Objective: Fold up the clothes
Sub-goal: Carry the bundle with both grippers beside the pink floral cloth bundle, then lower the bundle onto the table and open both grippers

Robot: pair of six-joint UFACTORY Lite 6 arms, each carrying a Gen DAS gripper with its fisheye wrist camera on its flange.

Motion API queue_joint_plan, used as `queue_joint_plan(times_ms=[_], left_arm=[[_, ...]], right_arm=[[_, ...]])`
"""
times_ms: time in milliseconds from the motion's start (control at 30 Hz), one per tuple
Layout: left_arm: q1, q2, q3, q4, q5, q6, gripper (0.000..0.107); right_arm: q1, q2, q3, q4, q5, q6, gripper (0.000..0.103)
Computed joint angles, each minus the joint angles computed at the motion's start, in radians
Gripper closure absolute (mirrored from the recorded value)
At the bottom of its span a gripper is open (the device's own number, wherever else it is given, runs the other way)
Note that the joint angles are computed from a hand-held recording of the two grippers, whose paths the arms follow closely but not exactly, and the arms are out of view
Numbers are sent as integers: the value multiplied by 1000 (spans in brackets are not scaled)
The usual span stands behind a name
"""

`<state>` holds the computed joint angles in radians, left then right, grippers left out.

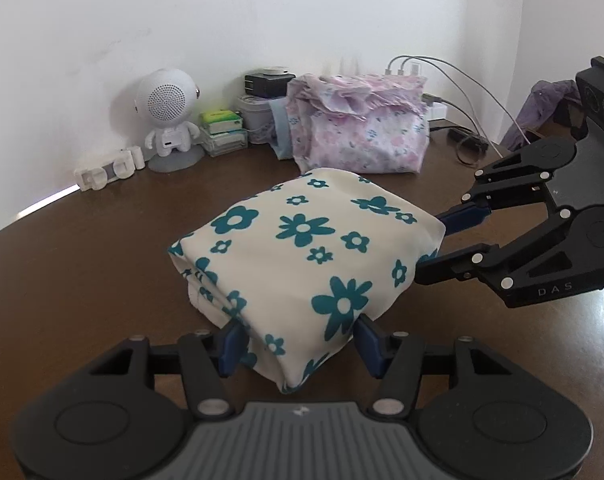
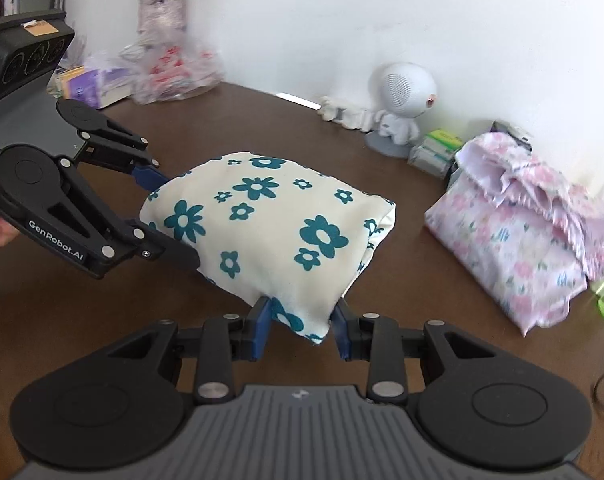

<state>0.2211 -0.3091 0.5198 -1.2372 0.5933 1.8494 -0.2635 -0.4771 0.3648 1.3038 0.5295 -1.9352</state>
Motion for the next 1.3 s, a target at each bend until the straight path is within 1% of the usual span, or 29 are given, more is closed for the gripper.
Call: queue_joint_plan(times_ms=[100, 200, 300, 367, 467, 567, 667, 733, 833, 900, 967, 1033, 1100, 1167, 1200, 1267, 1300], left_arm=[[-54, 212, 173, -96, -69, 87, 50], [-84, 352, 307, -146, -109, 130, 50], [-107, 474, 431, -169, -133, 148, 50], [-114, 527, 480, -197, -141, 164, 50], [-117, 574, 526, -213, -130, 167, 50], [-126, 584, 521, -277, -125, 241, 50], [-147, 593, 518, -311, -128, 263, 50], [-165, 592, 509, -349, -143, 302, 50], [-170, 589, 503, -360, -155, 326, 50], [-163, 589, 506, -353, -154, 313, 50], [-155, 583, 500, -359, -149, 314, 50], [-136, 558, 472, -359, -133, 322, 50], [-114, 498, 412, -349, -148, 323, 50], [-69, 390, 316, -329, -141, 313, 50], [-45, 297, 247, -302, -144, 264, 50], [0, 87, 126, -151, -139, 72, 50], [36, -17, 75, -57, -94, -32, 49]], right_arm=[[82, 200, 100, 294, -93, -235, 71], [133, 362, 204, 542, -127, -430, 71], [165, 483, 296, 699, -141, -545, 71], [177, 535, 334, 786, -142, -623, 71], [173, 588, 380, 821, -134, -652, 71], [157, 621, 405, 832, -116, -671, 71], [117, 631, 418, 769, -92, -621, 71], [110, 632, 426, 750, -89, -600, 71], [107, 631, 436, 722, -86, -566, 71], [129, 624, 432, 748, -102, -576, 71], [149, 619, 420, 799, -116, -632, 71], [146, 595, 395, 798, -120, -648, 69], [121, 546, 358, 738, -116, -598, 67], [70, 453, 299, 626, -109, -508, 67], [42, 394, 269, 546, -103, -438, 67], [-39, 229, 186, 337, -55, -257, 67], [-87, 145, 150, 232, -18, -166, 66]])
